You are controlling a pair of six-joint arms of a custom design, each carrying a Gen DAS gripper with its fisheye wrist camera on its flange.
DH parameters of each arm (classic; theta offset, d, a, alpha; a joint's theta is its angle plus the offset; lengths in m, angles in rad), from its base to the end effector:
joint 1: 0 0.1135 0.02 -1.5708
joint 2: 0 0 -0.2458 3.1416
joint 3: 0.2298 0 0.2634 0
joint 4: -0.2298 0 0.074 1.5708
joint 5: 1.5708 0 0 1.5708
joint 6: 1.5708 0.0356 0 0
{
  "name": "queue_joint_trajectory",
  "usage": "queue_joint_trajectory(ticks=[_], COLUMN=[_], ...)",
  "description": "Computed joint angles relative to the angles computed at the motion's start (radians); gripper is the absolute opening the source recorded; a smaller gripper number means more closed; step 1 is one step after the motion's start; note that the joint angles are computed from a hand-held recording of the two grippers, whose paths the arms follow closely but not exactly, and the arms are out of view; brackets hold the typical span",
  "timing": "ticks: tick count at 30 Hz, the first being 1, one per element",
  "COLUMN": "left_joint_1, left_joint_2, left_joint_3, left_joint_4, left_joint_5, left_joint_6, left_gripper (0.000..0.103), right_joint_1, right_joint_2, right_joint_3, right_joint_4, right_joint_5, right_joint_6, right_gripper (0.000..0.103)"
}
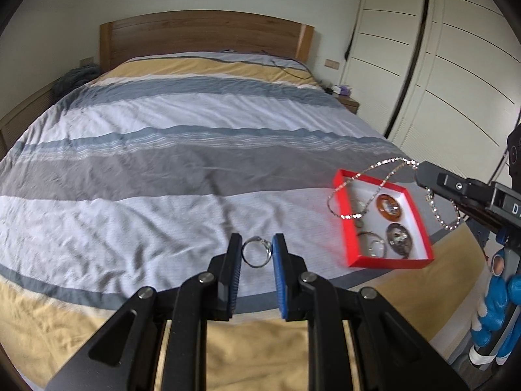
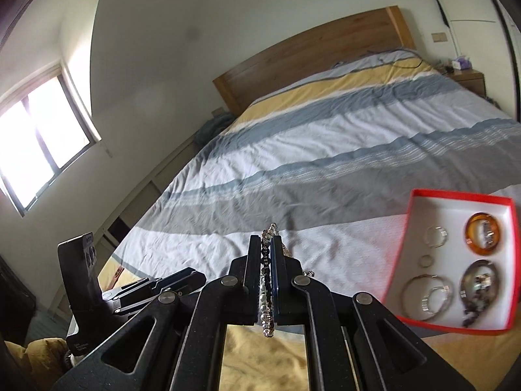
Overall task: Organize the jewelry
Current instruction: 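Carry the ring and necklace into the red box and open both grippers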
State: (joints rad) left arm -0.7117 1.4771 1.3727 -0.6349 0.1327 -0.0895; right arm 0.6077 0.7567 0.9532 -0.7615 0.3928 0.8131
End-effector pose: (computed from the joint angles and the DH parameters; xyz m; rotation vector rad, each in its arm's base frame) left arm 0.2537 -0.2250 0.3175 0.7908 2.2324 -0.5524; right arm 0.1485 0.0867 0.3339 0.4452 2.0713 0.4378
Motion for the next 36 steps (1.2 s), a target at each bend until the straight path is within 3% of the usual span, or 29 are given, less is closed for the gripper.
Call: queue_joint_trajectory(ticks=[6,12,16,23,36], left_joint_1=[-0.184,-0.311,-0.353,-0.374,-0.392], left_joint_2=[0.169,0.406,0.551,0.737,0.765], left_joint_3=[0.150,0.360,0.468,0.590,0.583], left_joint_4=[0.011,-0.004,-0.010,-0.042,-0.023], left_joint_5=[-0.038,-0.054,-0.059,-0.069,-0.103], left_joint_6=[-0.046,-0.061,-0.069,-0.065,-0.051], left_gripper=[0.017,0.017,0.017,0.017,0.018], right_joint_1=[-0.232,-0.815,-0.995,-1.093,-1.115], right_joint_2=[-0.203,-0.288,-0.233,-0.133,-0.088], right_joint_3=[-0.071,-0.181,-0.246,-0.385,-0.478], right_joint_4=[-0.122,-0.122,-0.052,0.060,0.078], right_joint_5=[-0.109,-0.537,-0.661,-0.704,-0.656], right_joint_6=[-0.086,-0.353,-0.466,-0.548,-0.561], right_gripper=[0.006,0.006,0.006,0.006,0.009])
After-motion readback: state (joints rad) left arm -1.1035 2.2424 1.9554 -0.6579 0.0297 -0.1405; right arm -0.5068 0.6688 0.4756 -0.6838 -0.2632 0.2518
